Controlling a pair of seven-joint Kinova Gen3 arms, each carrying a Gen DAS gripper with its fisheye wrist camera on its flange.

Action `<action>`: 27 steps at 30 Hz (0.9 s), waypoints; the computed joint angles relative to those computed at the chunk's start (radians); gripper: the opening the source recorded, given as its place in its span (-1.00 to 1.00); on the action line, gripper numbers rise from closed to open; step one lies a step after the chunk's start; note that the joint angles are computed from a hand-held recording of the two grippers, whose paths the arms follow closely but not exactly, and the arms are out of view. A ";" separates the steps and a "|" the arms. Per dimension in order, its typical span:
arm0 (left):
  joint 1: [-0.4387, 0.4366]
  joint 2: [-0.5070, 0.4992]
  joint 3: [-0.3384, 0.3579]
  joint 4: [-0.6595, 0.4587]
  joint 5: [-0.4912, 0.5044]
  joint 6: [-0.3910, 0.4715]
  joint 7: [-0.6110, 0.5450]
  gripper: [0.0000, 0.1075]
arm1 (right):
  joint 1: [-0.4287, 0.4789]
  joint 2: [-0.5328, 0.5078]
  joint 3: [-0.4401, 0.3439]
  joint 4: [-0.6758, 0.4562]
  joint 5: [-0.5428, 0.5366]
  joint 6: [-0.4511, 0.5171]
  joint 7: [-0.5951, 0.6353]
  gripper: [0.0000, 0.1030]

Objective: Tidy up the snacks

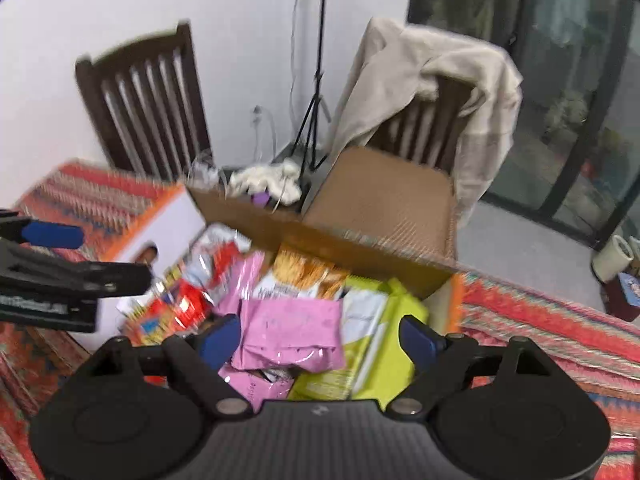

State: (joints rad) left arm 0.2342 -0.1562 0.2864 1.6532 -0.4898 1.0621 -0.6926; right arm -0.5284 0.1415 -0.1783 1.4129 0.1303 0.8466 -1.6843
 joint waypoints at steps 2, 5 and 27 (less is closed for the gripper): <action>0.011 -0.044 0.027 -0.041 -0.005 0.065 -0.005 0.87 | 0.005 -0.055 0.001 -0.013 -0.004 0.032 -0.009 0.72; 0.009 -0.092 0.097 -0.102 -0.026 0.165 0.013 0.88 | 0.013 -0.137 -0.012 -0.034 0.017 0.093 -0.032 0.75; -0.234 -0.757 0.593 -0.184 0.198 0.506 0.074 0.92 | 0.128 -0.995 -0.070 0.386 -0.226 0.117 0.076 1.00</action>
